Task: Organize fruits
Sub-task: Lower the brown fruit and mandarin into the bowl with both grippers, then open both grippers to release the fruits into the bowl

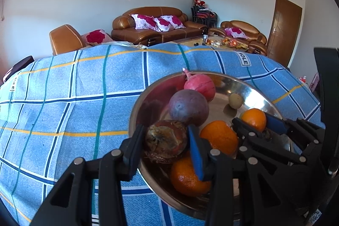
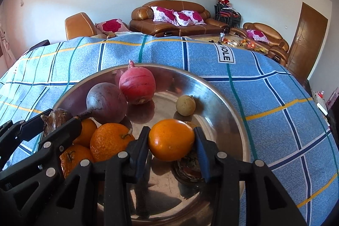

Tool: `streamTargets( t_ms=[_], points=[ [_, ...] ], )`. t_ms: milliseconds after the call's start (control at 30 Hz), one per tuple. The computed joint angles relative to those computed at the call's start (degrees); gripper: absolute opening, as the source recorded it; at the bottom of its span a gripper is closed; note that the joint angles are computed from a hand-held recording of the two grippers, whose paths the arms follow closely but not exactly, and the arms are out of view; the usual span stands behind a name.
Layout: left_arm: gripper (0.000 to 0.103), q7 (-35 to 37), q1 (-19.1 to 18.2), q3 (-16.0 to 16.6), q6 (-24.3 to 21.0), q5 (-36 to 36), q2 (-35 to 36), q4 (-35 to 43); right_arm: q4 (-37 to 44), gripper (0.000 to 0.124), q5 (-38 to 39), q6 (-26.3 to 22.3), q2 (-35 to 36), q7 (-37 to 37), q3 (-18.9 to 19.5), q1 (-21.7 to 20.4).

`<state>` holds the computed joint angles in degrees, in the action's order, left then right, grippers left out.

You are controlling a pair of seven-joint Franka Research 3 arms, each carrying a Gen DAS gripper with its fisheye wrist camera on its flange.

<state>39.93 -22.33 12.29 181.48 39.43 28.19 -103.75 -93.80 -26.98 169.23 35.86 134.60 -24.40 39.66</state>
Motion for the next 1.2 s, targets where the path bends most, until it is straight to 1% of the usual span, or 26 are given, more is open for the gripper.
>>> streamTargets(
  t_ms=[33,100,133,167,200,267,300,333,367,467,567,633,700,733,767,833,900,967,1033,1067,1100,1133,1167,1200],
  points=[
    [0.042,-1.12,-1.72,1.99,0.24,0.7,-0.09,-0.22,-0.03,0.044,0.12,0.16,-0.02,-0.23,0.22,-0.21],
    [0.042,-4.65,-7.12,8.33,1.29,3.11,0.02,-0.66,-0.21,0.044,0.2,0.55,-0.07,-0.46,0.24,-0.15],
    [0.042,-7.61,-8.09,9.69,1.05,6.36,0.22,-0.08,-0.23,0.044,0.44,0.66,-0.08,-0.7,0.43,-0.26],
    [0.042,-6.56,-7.66,9.04,0.71,5.7,0.25,0.05,-0.32,0.044,0.77,0.75,-0.14,-0.87,0.59,-0.4],
    [0.042,-4.0,-5.47,6.4,0.57,3.63,0.13,-0.02,-0.5,0.044,1.13,0.96,-0.26,-1.06,0.78,-0.58],
    [0.042,0.32,2.29,-2.41,0.14,0.93,-0.15,0.06,-0.72,0.044,1.86,1.28,-0.33,-1.5,1.03,-0.74],
    [0.042,2.33,4.28,-4.81,-0.05,-0.79,0.01,0.16,-0.74,0.044,2.18,1.25,-0.33,-1.75,1.05,-0.74],
    [0.042,2.45,4.67,-5.21,0.04,-0.92,0.04,0.18,-0.83,0.044,2.43,1.38,-0.38,-2.0,1.05,-0.72],
    [0.042,2.49,3.79,-4.27,0.09,-1.21,0.05,0.12,-0.79,0.044,2.73,1.34,-0.4,-2.32,1.1,-0.77],
    [0.042,3.23,3.33,-3.96,0.18,-2.22,0.19,0.17,-0.96,0.044,3.44,1.59,-0.43,-2.8,0.9,-0.62],
    [0.042,3.91,2.92,-3.75,0.41,-3.09,0.14,-0.05,-1.73,0.044,3.62,2.66,-0.55,-2.13,-0.58,0.61],
    [0.042,4.37,2.57,-3.54,0.61,-3.47,0.15,-0.15,-2.64,0.044,3.19,3.93,-0.57,-0.5,-3.29,2.8],
    [0.042,5.31,3.22,-4.29,0.89,-4.18,0.09,-0.34,-3.91,0.045,2.89,5.55,-0.56,1.25,-6.46,5.38],
    [0.042,5.79,3.46,-4.55,1.0,-4.51,-0.18,-0.64,-4.62,0.046,2.67,6.45,-0.36,2.55,-8.98,7.47],
    [0.042,6.0,3.27,-4.32,1.27,-4.75,-0.19,-0.79,-5.39,0.047,2.49,7.36,0.09,4.2,-12.31,10.25],
    [0.042,5.86,1.84,-2.76,1.63,-4.97,-0.31,-1.08,-6.84,0.052,2.81,9.17,1.58,7.15,-19.22,16.04],
    [0.042,5.82,0.71,-1.55,2.08,-5.15,-0.48,-1.47,-8.12,0.055,4.01,10.71,3.19,9.08,-24.53,20.53],
    [0.042,5.92,-0.14,-0.62,2.93,-5.35,-0.76,-2.14,-9.35,0.057,5.74,12.34,4.2,9.92,-27.77,23.19],
    [0.043,5.92,-1.69,1.17,4.0,-5.67,-1.05,-3.01,-10.4,0.06,7.56,13.69,4.28,9.71,-28.88,24.03],
    [0.044,5.71,-3.28,2.91,4.72,-5.9,-1.18,-3.54,-10.85,0.061,8.46,14.3,4.28,9.48,-29.17,24.27],
    [0.046,5.34,-5.74,5.68,5.92,-6.23,-1.24,-4.21,-11.41,0.061,9.38,14.82,4.39,9.33,-29.8,24.88],
    [0.048,4.91,-9.38,9.75,7.54,-6.89,-1.28,-5.24,-12.21,0.061,10.33,15.48,4.57,9.29,-30.91,25.88],
    [0.053,4.63,-13.65,14.45,9.12,-8.08,-1.04,-6.22,-13.0,0.061,11.43,16.26,5.09,9.41,-32.29,27.09],
    [0.06,4.59,-17.83,18.97,10.23,-9.78,-0.65,-7.14,-13.73,0.061,12.65,16.99,5.71,9.59,-33.71,28.4]
  ],
)
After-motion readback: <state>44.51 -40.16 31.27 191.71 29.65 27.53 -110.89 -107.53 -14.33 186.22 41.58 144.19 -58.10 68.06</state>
